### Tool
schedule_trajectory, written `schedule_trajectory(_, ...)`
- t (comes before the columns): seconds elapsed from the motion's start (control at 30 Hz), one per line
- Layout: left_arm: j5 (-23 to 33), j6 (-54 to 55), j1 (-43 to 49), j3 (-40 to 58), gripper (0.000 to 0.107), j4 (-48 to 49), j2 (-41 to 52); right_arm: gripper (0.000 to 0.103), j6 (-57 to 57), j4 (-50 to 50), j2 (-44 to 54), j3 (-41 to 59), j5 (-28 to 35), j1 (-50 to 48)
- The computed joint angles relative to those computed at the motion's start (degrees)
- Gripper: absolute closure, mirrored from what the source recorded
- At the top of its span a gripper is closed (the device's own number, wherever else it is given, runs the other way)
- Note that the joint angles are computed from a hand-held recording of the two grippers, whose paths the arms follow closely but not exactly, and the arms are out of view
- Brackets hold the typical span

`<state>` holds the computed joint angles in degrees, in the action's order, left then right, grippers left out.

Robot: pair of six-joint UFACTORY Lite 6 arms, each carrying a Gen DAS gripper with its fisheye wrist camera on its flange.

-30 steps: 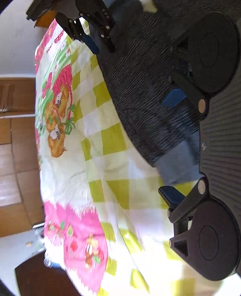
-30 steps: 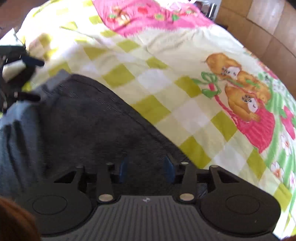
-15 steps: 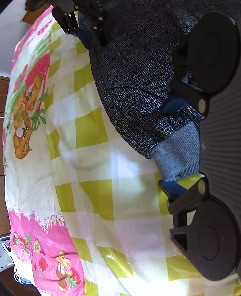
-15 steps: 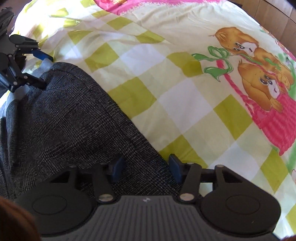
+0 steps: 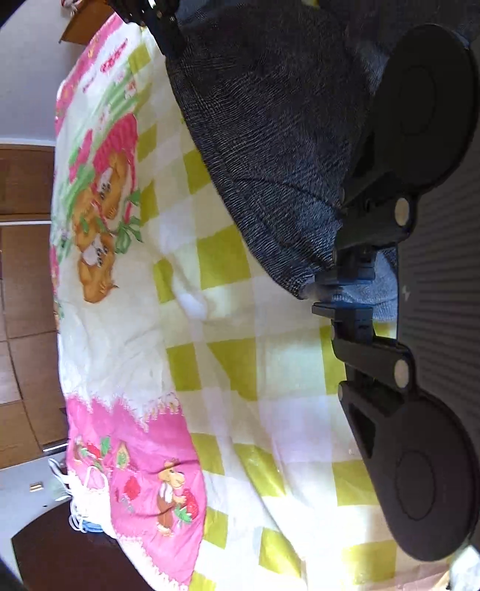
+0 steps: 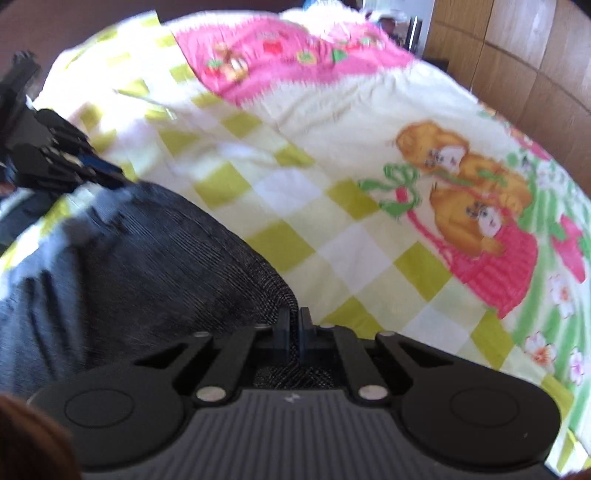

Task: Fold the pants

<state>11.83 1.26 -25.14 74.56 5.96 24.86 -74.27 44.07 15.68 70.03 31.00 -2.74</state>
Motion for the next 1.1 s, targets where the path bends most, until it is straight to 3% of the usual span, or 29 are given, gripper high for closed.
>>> schedule_trajectory(0.1,-3.26,-2.76,-1.44,-10.96,0.086,2.35,-10.49,0.099,-1.14,1.84,-16.18,-10.50,3.66,-0.86)
schedule_trajectory(0.2,-6.39,-8.20,-2.70,-25.34,0.086,5.03,-25.02,0.099,0.77,-0.41,-34.17,-19.49,14.62,-2.66)
schedule_trajectory(0.27,-6.90,-20.05,-4.13,-35.24,0.086,14.63,-35.62,0.099,4.19,-2.62,-46.16,-24.56,23.65,-4.09)
schedule_trajectory(0.4,-1.53,-43.96,-9.08,-52.35,0.086,33.08,-54.85,0.099,20.03,-8.19,-68.23,-37.38,31.31,1.02)
schedule_trajectory(0.5,3.26,-52.89,-12.78,-61.83,0.085,38.43,-64.73,0.099,38.02,-14.87,-76.91,-46.28,30.39,15.58)
schedule_trajectory(0.57,4.65,-58.40,-14.65,-66.18,0.085,41.17,-67.76,0.099,50.01,-19.69,-79.19,-51.92,26.02,26.92)
schedule_trajectory(0.7,9.26,-79.24,-20.73,-71.25,0.085,57.70,-68.93,0.099,71.55,-30.87,-75.31,-56.83,15.26,45.47)
schedule_trajectory(0.77,10.22,-79.90,-21.49,-72.58,0.085,57.26,-71.38,0.099,76.85,-33.73,-72.09,-55.94,12.70,49.42)
schedule_trajectory(0.97,21.20,-76.66,-30.49,-73.12,0.085,49.84,-85.86,0.099,92.12,-44.06,-69.49,-57.68,9.91,60.18)
schedule_trajectory(1.03,25.53,-86.52,-38.50,-71.15,0.085,57.60,-81.54,0.099,96.20,-46.67,-70.27,-58.97,9.68,62.70)
schedule_trajectory(1.1,23.89,-97.22,-41.44,-68.89,0.084,67.06,-72.05,0.099,99.99,-48.82,-70.72,-59.66,9.58,64.96)
